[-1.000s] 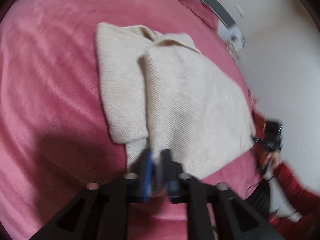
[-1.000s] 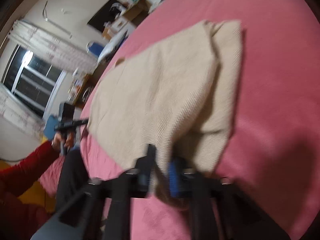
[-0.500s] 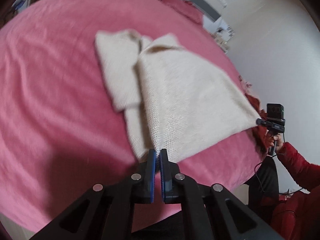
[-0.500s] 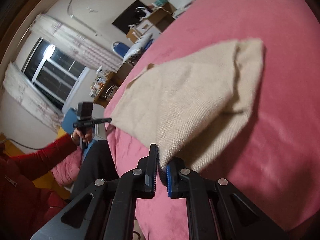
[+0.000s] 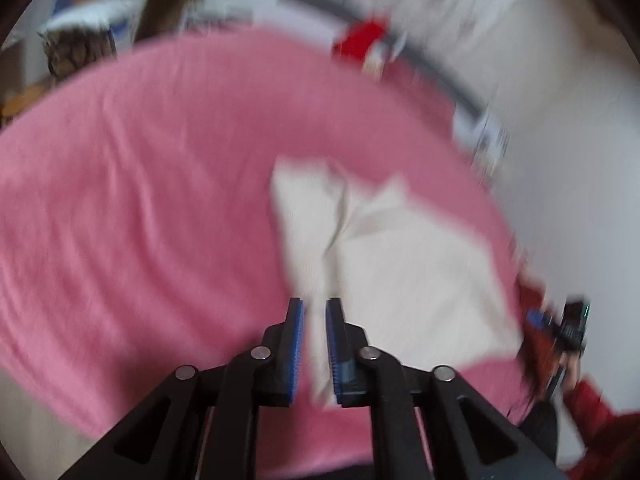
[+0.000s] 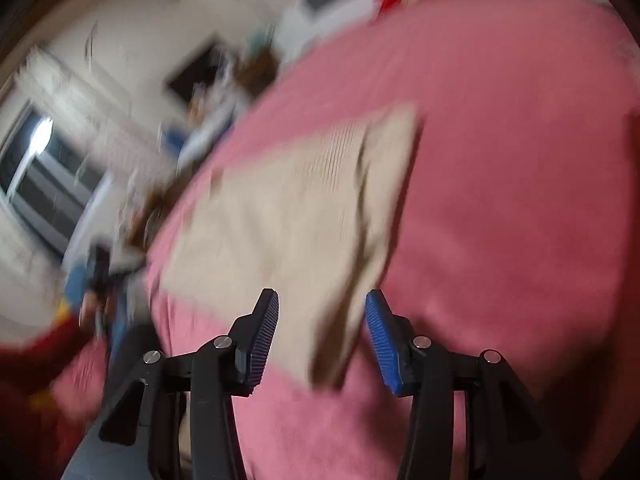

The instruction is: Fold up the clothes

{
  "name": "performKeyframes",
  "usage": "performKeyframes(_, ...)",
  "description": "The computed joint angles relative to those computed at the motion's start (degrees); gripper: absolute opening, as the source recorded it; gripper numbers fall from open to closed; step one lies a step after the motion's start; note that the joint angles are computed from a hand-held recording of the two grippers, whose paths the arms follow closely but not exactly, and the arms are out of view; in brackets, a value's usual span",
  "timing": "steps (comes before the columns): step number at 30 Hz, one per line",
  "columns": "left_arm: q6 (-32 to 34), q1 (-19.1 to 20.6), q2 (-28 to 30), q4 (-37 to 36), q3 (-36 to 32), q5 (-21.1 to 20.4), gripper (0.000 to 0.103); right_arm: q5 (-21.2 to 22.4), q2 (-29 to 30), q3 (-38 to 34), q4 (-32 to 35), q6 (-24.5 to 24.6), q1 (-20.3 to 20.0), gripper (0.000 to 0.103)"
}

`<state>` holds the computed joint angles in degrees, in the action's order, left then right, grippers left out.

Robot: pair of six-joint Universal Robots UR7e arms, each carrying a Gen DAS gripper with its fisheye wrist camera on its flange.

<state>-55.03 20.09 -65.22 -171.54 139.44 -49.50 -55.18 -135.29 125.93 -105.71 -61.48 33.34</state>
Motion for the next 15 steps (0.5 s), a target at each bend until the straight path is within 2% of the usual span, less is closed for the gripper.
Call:
performKeyframes(1,2.6,0.4,2.9,-2.2,-2.1,-0.4,0.016,3.6,-0.4,0.6,-0.8,-0.3,0.1,0.049)
performKeyframes(2,5.4,1.2,6.1,-3.6,-4.7,-1.6,0.016,4.8,-0.3,1.8,-4.1,1.8,2.6,0.049)
performKeyframes(3,8.1,1.9,9.1,-4.5,-7.4,-2.8,0.016,3.6,1.2,3.0,-8.4,3.8,6.9,0.048)
performKeyframes(4,10.4,3.1,12.2,-4.2,-10.6,-5.6,0.016,0.0,4.0,3.6,-13.2,6.8,12.5,0.047)
performKeyframes(6,14.6,5.8,18.2,-1.4,-17.3,-11.6,0.016,-9.7,10.6,3.9,-20.5,13.0,23.1,0.034)
performKeyframes(7,17.0,6.8,21.1,0.4,-20.5,-14.0,0.016,-15.5,14.7,4.0,-24.5,15.4,28.1,0.032)
performKeyframes(8,18.5,7.2,23.1,2.4,-22.6,-14.4,0.016,-21.3,19.0,3.8,-28.0,17.3,32.8,0.031)
performKeyframes(9,19.7,7.4,24.9,4.5,-24.3,-14.1,0.016,-25.3,22.3,3.5,-30.4,18.6,35.7,0.031)
performKeyframes(12,20.3,8.6,27.1,7.5,-26.1,-14.7,0.016,-36.7,31.5,2.3,-37.6,19.9,41.7,0.029)
performKeyframes(14,18.2,10.3,25.6,2.9,-23.8,-17.0,0.016,-38.1,33.5,1.2,-41.6,17.2,39.6,0.018)
performKeyframes(15,17.1,10.9,24.9,1.9,-23.0,-17.6,0.016,-39.1,34.6,0.6,-45.1,18.1,38.9,0.016)
